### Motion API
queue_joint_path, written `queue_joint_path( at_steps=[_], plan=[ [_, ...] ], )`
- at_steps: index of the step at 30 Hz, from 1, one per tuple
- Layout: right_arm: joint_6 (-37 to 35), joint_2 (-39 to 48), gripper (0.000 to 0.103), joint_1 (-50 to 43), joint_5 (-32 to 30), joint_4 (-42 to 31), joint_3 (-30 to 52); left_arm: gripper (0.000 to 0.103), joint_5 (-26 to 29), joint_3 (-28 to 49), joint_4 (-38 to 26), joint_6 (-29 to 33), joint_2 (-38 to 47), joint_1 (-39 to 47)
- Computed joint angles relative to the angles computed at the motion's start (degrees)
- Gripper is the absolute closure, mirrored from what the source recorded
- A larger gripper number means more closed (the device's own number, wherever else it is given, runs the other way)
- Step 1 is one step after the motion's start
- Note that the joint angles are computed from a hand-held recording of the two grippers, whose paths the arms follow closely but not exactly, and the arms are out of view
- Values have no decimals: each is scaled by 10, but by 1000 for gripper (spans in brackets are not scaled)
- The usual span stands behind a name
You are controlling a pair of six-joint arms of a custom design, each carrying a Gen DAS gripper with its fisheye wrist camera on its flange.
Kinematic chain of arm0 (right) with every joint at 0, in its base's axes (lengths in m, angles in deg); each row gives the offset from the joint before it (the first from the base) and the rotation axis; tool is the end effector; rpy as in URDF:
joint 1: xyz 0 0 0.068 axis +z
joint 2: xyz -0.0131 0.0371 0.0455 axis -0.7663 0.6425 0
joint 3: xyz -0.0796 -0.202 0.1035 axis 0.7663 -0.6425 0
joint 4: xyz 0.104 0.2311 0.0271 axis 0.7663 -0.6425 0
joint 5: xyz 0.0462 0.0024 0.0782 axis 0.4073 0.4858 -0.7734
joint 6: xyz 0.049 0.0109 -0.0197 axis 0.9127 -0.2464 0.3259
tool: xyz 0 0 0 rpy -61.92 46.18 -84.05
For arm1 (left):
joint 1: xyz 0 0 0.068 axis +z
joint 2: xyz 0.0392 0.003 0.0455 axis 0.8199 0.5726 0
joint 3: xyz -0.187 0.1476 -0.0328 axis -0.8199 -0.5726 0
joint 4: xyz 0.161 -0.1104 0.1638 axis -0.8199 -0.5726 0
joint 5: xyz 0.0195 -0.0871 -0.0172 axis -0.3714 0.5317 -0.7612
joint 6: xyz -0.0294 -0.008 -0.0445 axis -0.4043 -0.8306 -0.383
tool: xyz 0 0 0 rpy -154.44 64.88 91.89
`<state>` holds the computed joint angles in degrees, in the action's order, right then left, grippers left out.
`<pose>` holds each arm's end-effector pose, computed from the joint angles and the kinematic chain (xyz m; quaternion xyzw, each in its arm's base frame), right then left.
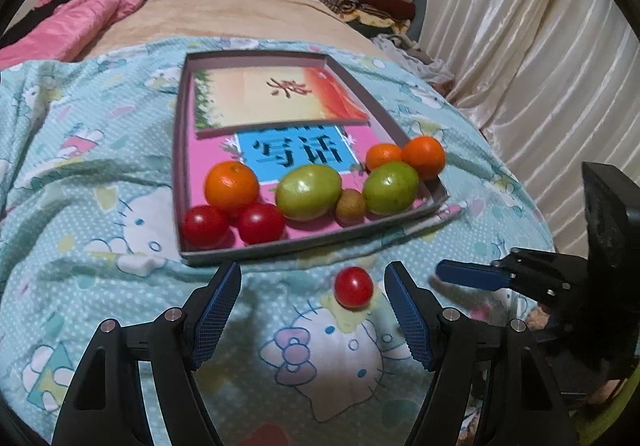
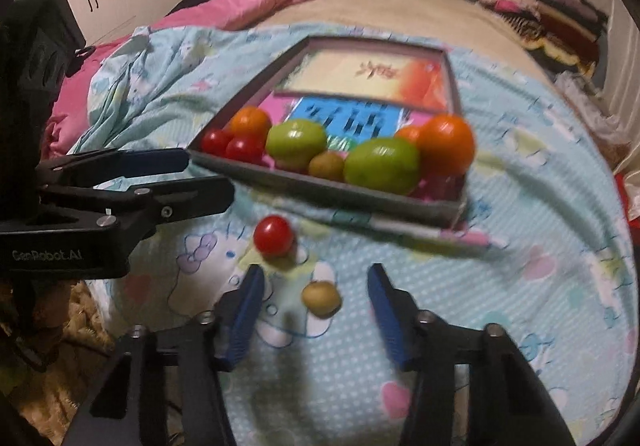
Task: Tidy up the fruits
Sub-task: 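Close the left tool on the last red tomato while the right tool grasps the last brown fruit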
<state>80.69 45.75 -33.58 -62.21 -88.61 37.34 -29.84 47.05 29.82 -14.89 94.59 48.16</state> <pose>0.2433 0.0739 0.2318 -0.1006 0.9549 0.0785 0.2683 0.3019 -0.0512 0.2287 0.1800 0.9250 -0.1967 0.2706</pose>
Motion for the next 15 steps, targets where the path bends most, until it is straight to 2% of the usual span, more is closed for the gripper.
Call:
queue_joint_path(
  at_steps=[5,9,12,15],
  plan=[
    [5,21,66,-6,-8,-9,2,30,1,5,-5,6,16,-11],
    [5,40,72,-5,-12,-12,6,38,4,7,-10,12,24,-20],
    [7,57,73,-5,-8,-12,9,38,6,10,-10,13,32,-29],
    [6,71,78,-8,-12,-2,10,50,8,18,-17,18,48,-37]
  ],
)
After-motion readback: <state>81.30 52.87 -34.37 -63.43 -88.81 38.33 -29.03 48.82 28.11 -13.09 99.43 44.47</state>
